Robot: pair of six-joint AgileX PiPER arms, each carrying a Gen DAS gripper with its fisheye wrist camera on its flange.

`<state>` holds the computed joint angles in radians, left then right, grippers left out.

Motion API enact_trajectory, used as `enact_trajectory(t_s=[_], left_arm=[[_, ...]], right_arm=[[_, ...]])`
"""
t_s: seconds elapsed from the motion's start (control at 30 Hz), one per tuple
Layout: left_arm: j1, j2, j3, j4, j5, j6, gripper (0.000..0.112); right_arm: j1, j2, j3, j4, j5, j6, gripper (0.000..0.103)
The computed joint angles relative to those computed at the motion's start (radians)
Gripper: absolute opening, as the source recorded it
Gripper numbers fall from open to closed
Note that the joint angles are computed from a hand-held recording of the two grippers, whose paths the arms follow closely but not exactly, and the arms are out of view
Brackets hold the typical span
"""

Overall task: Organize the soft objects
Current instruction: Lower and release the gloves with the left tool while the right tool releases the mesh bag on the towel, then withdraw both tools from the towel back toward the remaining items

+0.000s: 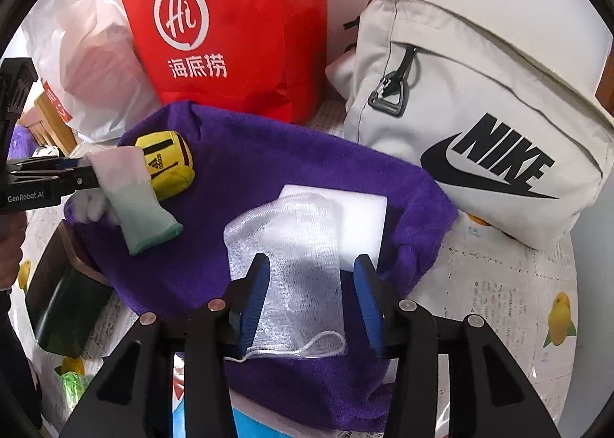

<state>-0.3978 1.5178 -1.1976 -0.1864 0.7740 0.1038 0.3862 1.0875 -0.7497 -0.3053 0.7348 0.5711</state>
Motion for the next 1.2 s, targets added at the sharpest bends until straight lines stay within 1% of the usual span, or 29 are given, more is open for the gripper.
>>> enact_trajectory(t_s=[0.07,0.13,0.2,0.23,0.27,0.37,0.5,0.57,0.73,0.87,1.03,1.13,1.2], left_arm=[[0.007,-0.013,0.001,0.007,-0.007,-0.009,0.058],[0.012,-0.023,0.002,-0.004,-0.007,0.001,0.059],[0.011,-0.026,-0.005,0.002,0.005,-0.005,0.063],[0.009,-0.026,-0.008,0.003,0.011,-0.005,0.069],[0.003,-0.022,-0.015,0.016,0.021,-0.014,0.072],[-0.009,-0.009,-0.03,0.045,0.053,-0.041,0.073],[0.004,0.011,-0.042,-0.028,0.097,0.012,0.08],[-0.005,0.019,-0.047,-0.04,0.115,0.019,0.08],[-0.025,-0.004,-0.039,-0.037,0.113,0.024,0.08],[-0.019,-0.035,-0.041,-0.054,0.124,0.03,0.08],[-0.034,-0.096,-0.044,0.026,0.123,-0.04,0.08],[-0.043,-0.138,-0.044,0.053,0.128,-0.078,0.08],[-0.044,-0.174,-0.025,0.039,0.13,-0.078,0.08]], right_arm=[[0.014,-0.007,-0.004,-0.014,0.008,0.014,0.046],[0.024,-0.012,-0.005,-0.023,0.009,0.025,0.046],[0.024,-0.011,-0.007,-0.017,0.005,0.022,0.047],[0.021,-0.009,-0.008,-0.01,0.004,0.017,0.047],[0.02,-0.006,-0.009,-0.008,0.005,0.015,0.047],[0.02,-0.003,-0.011,-0.006,0.009,0.013,0.047],[0.015,-0.005,-0.011,0.005,0.01,0.006,0.047],[0.025,-0.01,-0.01,-0.008,0.016,0.023,0.047],[0.05,-0.019,-0.014,-0.031,0.031,0.052,0.047],[0.104,-0.037,-0.037,-0.069,0.067,0.11,0.047],[0.175,-0.093,-0.052,-0.083,0.1,0.192,0.047],[0.271,-0.13,-0.06,-0.124,0.163,0.304,0.047],[0.363,-0.158,-0.064,-0.16,0.221,0.399,0.047]])
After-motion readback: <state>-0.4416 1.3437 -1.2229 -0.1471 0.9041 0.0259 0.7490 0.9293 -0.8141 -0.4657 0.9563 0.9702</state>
